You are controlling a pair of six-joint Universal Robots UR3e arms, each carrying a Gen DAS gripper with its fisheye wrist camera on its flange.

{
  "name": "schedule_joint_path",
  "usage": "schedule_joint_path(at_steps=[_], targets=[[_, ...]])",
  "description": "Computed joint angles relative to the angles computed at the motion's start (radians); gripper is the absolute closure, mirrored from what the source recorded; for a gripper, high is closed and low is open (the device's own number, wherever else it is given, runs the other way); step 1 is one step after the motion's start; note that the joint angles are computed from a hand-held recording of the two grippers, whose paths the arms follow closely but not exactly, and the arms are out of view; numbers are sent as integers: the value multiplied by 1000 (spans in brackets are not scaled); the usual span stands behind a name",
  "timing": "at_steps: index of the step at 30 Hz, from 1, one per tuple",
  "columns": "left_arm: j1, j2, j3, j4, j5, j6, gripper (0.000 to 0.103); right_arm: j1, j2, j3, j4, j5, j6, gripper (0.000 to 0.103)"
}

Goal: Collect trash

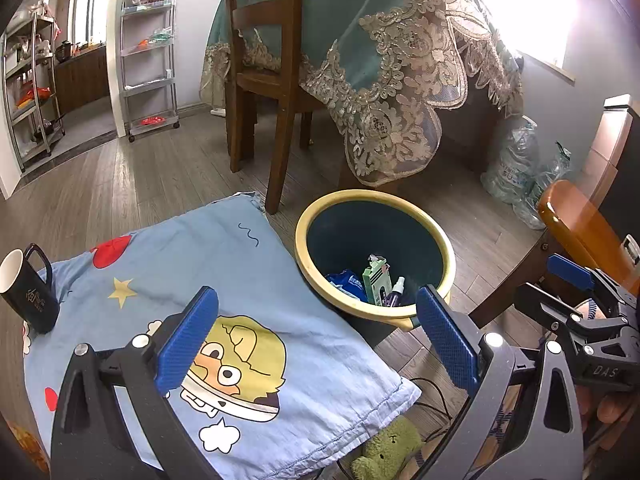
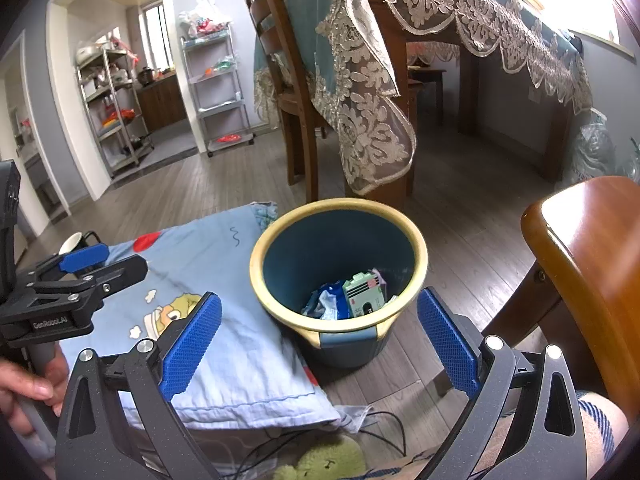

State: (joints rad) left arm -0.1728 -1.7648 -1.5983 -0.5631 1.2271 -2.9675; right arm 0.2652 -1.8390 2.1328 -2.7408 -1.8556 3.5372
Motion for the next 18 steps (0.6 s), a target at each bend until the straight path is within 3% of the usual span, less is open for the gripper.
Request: schedule_joint_path(at_steps=[18], targets=[[-4,1,-8,5,2,4,6,1,0,-2,2,-1,2,6]])
